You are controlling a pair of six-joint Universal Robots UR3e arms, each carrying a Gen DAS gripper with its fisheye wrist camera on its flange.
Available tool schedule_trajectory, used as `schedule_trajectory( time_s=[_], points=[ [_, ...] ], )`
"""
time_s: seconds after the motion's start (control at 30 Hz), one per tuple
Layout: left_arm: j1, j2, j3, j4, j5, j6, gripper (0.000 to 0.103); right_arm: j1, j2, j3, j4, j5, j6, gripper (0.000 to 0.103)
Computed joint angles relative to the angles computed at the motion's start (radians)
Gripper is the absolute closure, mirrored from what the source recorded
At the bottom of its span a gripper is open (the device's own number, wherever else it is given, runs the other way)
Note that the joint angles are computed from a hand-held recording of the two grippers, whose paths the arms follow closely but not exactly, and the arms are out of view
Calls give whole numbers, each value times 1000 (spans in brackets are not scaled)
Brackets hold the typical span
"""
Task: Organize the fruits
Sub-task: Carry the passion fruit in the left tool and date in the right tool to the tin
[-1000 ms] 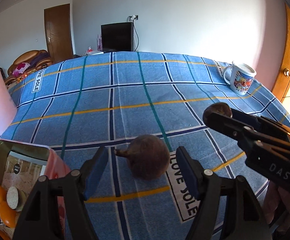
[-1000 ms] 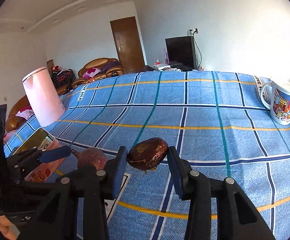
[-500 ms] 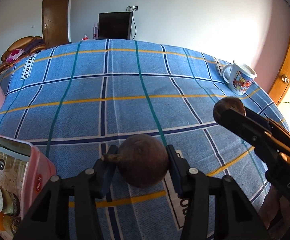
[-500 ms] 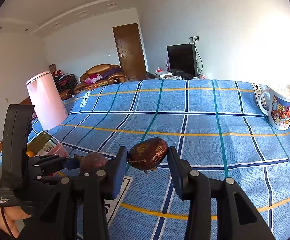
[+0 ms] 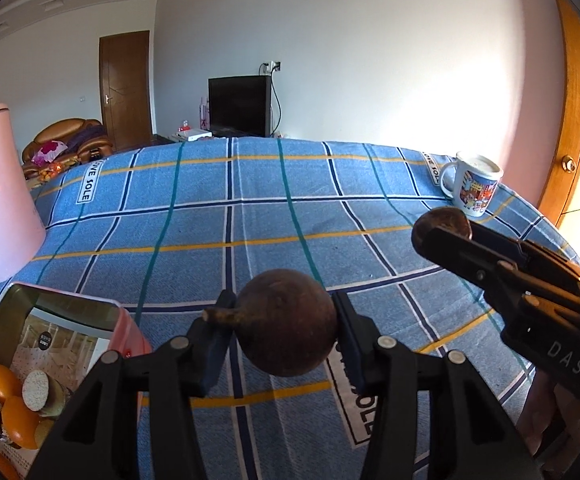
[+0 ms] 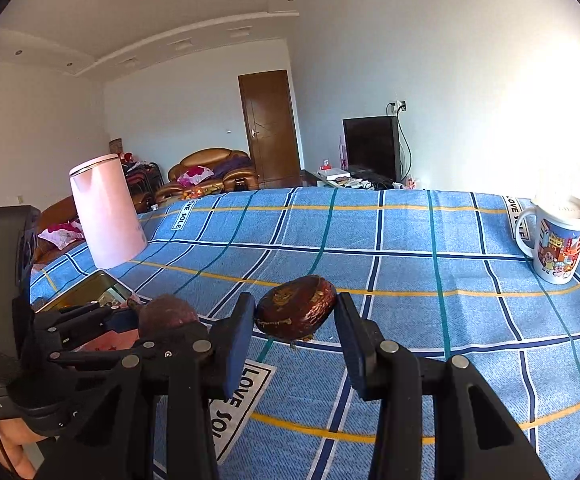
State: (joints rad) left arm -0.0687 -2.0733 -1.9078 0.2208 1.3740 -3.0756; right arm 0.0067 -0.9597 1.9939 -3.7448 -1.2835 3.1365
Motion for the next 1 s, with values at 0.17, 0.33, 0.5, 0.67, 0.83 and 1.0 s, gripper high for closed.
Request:
schedule_trajectory(
  time_s=[0.17,0.33,0.5,0.67,0.83,1.0],
  points=[
    [-8,4,-30,70,21,3,52,7,2,11,-33,-10,-5,60],
    [-14,6,-58,130,39,-3,53,19,9,24,-79,-29,-15,60],
    [-25,6,-91,210,64,-5,52,20,13,45,-139,-35,-25,60],
    [-32,3,-119,280,81,-8,52,22,17,63,-190,-40,-31,60],
    [-34,4,-146,333,90,-5,52,35,24,69,-226,-57,-39,60],
    [-34,9,-176,385,97,-1,52,33,31,74,-247,-55,-43,60]
  ],
)
